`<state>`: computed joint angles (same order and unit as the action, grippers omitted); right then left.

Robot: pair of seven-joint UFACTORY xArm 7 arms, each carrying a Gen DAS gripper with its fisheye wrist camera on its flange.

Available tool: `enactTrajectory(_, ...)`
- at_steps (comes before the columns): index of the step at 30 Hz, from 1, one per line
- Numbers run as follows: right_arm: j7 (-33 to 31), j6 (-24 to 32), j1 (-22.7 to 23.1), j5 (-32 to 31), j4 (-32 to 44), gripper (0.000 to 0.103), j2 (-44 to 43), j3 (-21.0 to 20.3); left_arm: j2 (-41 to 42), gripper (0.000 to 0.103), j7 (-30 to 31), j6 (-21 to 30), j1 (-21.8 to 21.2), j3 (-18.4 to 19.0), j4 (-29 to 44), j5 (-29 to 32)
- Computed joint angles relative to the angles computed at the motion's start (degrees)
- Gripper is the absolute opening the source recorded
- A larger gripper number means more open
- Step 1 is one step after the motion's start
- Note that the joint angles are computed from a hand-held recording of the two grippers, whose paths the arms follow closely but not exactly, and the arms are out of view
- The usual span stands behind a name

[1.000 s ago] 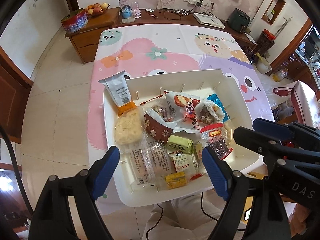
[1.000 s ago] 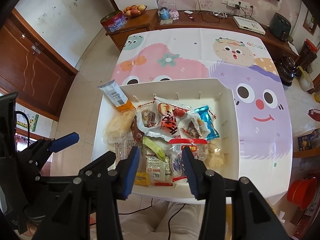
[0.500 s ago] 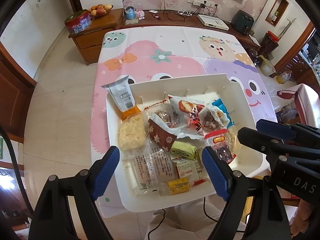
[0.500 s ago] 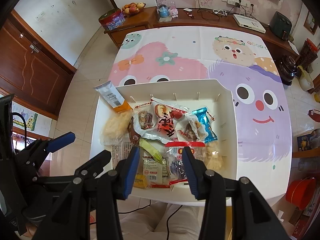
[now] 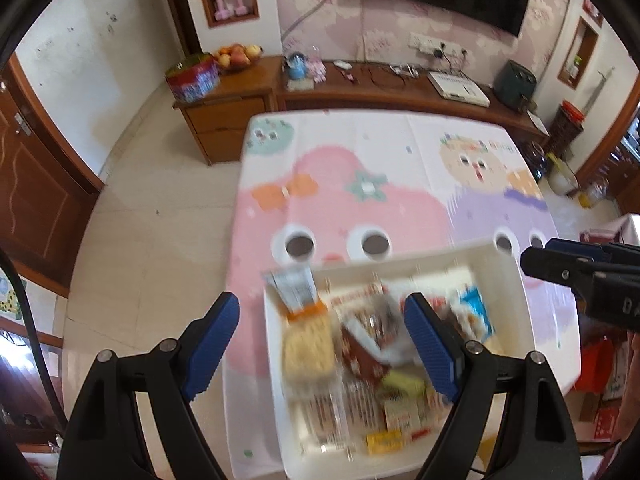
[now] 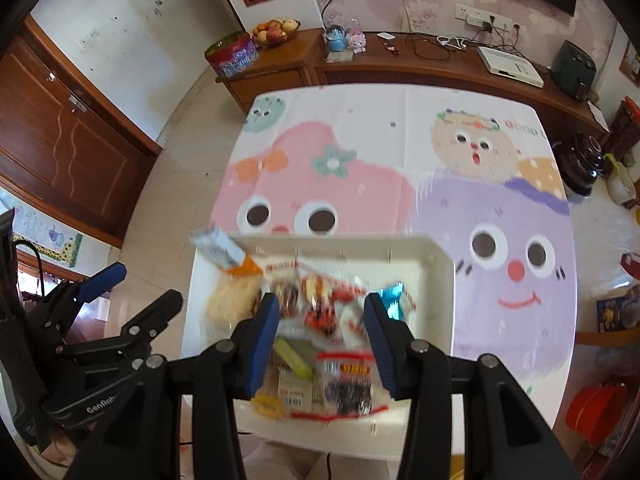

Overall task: Organize snacks
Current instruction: 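Move the open right gripper toward the orange-red packet on the cloth, then grasp the orange-red packet with the right gripper and lift it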

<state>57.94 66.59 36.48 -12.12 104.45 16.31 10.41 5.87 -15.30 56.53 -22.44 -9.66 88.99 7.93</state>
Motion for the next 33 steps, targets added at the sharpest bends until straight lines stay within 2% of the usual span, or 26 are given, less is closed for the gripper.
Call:
enactTrajectory(6, -6.9, 1.4, -3.6, 3.0, 8.6, 0.045, 5.9, -1.8, 8.3, 0.084, -2.4, 0.2, -1.5, 1.3, 12.1, 3.7)
enactTrajectory(10, -11.0, 3.2, -5.6, 5.8, 14.2, 0.051, 11.3, -2.9, 14.2, 0.084, -3.6, 1.2, -3.2, 2.7, 20.1, 5.2)
enactTrajectory(18, -16.8, 6.2, -11.0, 17.5, 19.8, 0.051, 21.5, -1.9, 24.6, 0.084, -4.6, 5.7, -5.9, 5.5, 32.1, 5.5)
enactTrajectory(26, -19.6, 12.3, -13.7, 24.9, 25.1, 0.051, 30.2, -0.5, 31.0, 0.084, -5.3, 8.8, -7.1, 6.9, 37.5, 4.5)
enactTrajectory(33, -18.7, 17.8, -14.2, 27.0, 29.6, 0.051, 35.5, -0.6, 35.9, 0.084, -5.8, 12.3, -7.6, 7.7, 42.0, 3.5)
